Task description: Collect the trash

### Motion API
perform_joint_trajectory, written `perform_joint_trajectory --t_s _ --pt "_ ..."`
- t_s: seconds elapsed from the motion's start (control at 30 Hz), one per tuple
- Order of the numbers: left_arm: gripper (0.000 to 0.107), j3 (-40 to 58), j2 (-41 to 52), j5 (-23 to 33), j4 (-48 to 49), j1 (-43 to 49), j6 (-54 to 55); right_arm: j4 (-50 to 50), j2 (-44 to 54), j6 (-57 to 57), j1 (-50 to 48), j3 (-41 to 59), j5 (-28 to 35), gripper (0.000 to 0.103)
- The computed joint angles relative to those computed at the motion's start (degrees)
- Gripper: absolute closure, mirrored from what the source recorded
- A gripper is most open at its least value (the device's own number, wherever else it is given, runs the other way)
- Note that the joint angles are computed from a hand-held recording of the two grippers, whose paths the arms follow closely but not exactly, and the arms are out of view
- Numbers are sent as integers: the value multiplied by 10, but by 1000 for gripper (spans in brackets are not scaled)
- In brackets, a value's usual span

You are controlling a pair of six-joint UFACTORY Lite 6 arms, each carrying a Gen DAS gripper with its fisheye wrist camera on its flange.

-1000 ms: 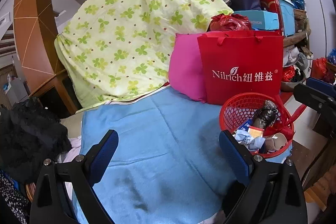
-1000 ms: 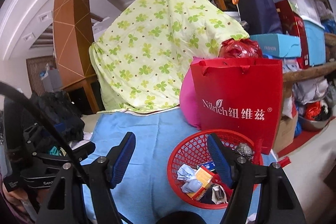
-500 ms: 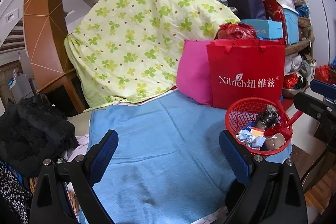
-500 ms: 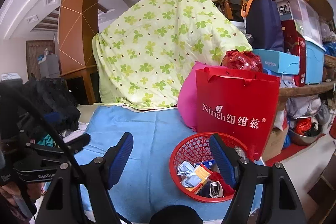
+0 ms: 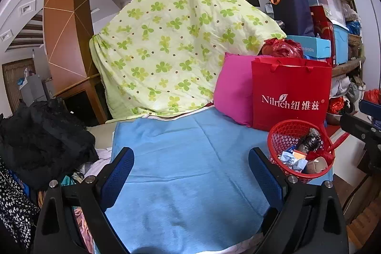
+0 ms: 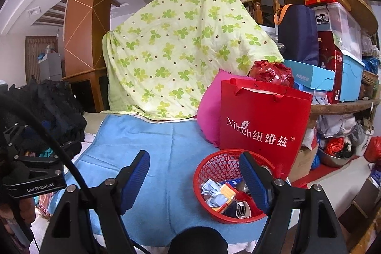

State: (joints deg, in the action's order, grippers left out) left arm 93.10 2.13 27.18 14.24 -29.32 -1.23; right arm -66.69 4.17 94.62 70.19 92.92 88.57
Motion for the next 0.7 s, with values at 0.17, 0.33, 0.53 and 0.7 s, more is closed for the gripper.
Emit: perform_joint_trajectory --t_s 0.17,0.33,0.53,0.7 --pt "10 -11 -14 -5 8 4 -8 20 20 -12 -5 33 -1 23" --pt "10 -22 -24 -8 37 -1 -32 49 24 -19 -16 35 -16 23" --pt "10 -24 -24 -6 86 -9 -79 57 22 -21 -16 31 -18 23" --pt "10 -27 -24 -6 99 -10 -90 52 17 -16 -13 25 -9 23"
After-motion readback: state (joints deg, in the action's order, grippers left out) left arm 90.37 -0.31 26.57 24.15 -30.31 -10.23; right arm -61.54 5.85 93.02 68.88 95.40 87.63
